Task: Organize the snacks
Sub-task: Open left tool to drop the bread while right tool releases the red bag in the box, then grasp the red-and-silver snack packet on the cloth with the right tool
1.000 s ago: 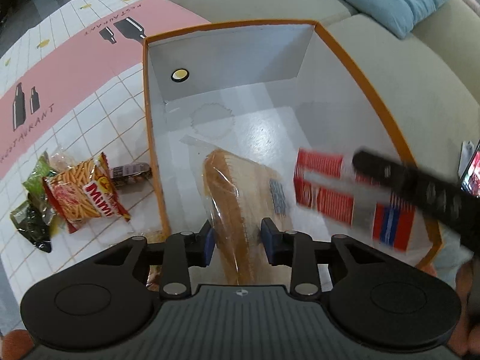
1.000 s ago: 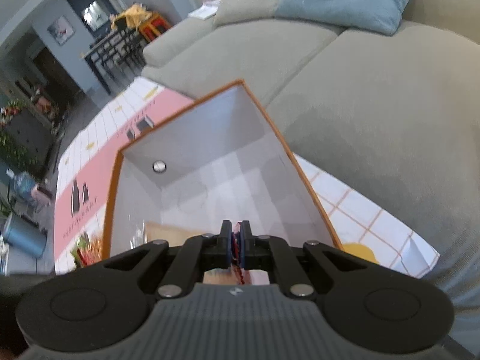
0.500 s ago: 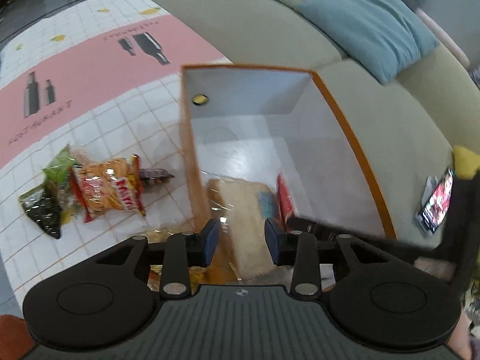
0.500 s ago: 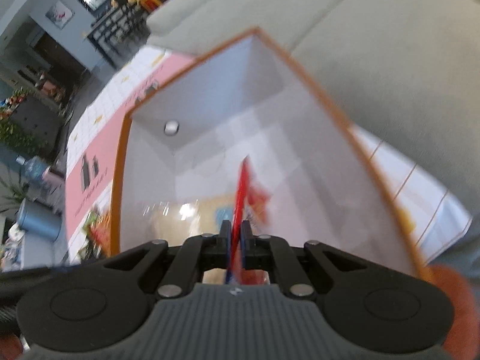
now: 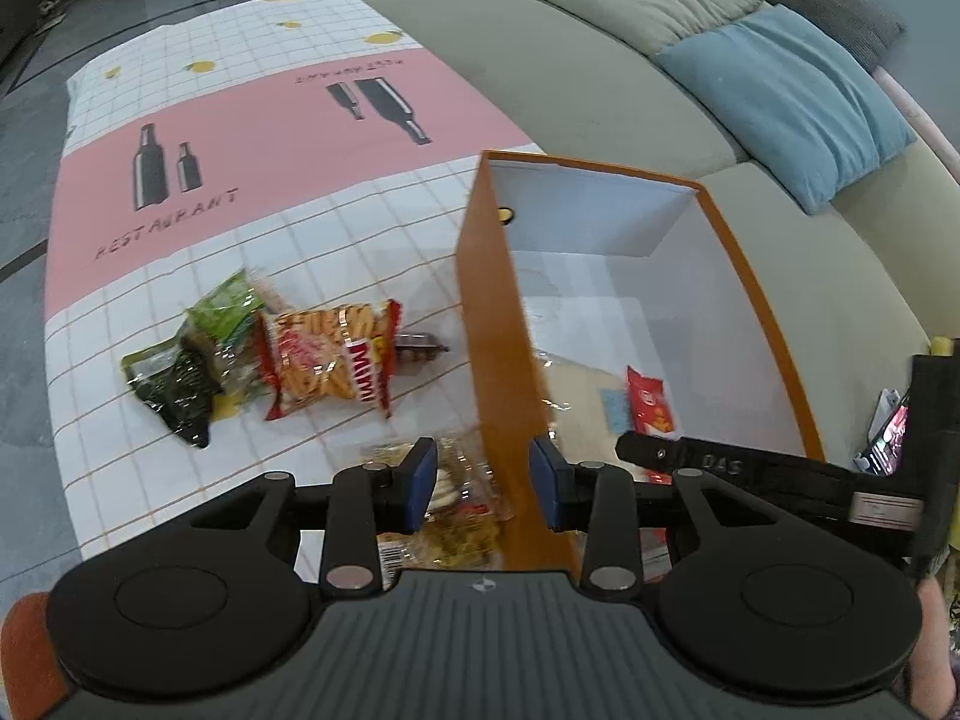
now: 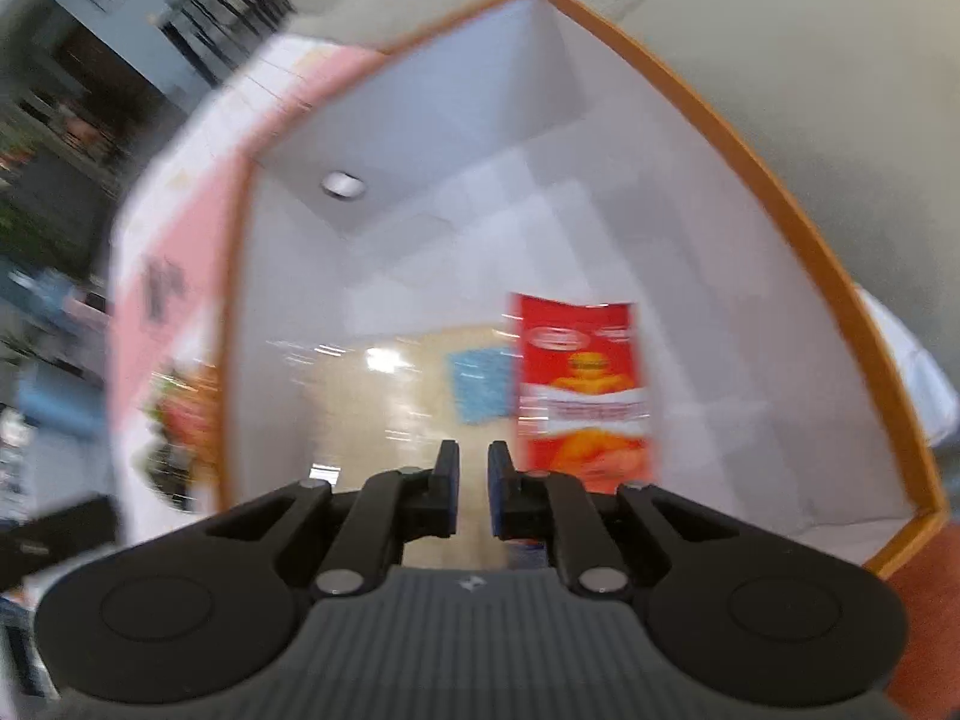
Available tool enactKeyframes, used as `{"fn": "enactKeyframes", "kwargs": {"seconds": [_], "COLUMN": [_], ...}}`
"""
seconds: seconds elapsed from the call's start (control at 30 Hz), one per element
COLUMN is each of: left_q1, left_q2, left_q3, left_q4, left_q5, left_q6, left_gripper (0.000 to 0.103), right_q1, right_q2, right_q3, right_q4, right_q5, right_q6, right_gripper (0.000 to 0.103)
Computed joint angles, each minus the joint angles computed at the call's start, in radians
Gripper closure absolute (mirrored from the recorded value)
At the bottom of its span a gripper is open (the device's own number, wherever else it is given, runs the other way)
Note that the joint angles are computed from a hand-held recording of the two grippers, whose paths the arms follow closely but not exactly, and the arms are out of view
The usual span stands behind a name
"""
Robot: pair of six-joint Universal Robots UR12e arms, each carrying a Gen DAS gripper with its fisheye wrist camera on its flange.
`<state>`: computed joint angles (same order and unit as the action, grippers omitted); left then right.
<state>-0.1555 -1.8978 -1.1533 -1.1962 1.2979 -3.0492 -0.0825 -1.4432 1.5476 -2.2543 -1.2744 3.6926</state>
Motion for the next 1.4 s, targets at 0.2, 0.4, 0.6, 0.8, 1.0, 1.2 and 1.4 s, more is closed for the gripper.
{"fn": "enactKeyframes", "kwargs": {"seconds": [0.2,0.4,0.6,0.8,1.0,1.2,1.4], "left_q1": [0.017,0.041,0.067,0.094,0.107,0.129,0.129], "left_q2": [0.027,0.054,0.071,0.093,0.108,0.117,0.129], "left_q3": [-0.038,-0.071,-0.083,-0.103,-0.137,-0.178,-0.211], "left_q4": [0.035,0.063,0.048,0.036,-0.054,-0.119,-0.092], "left_q5": [0.013,0.01,-0.029,-0.049,0.031,0.059,0.139], "left_q6": [0.015,0.022,0.017,0.001,-0.006,-0.078,-0.083], "left_gripper": [0.061,0.06,0.053,0.038,0.036,0.037,0.037], "right_q1": [-0.001,0.044,0.06,0.105,0.145,0.194,0.238], "right_q2": [0.013,0.04,0.033,-0.02,-0.064,-0.044,-0.001], "right_q3": [-0.002,-0.053,-0.058,-0.015,0.046,0.039,0.01], "right_q4": [-0.009,0.128,0.106,-0.084,-0.232,-0.115,-0.019], "right_q5": [0.14,-0.009,-0.068,-0.167,-0.085,-0.017,0.003], "right_q6": [0.012,-0.037,-0.054,-0.146,-0.236,-0.355,-0.452], "right_gripper": [0.094,0.094,0.094,0.091,0.075,0.063,0.04]}}
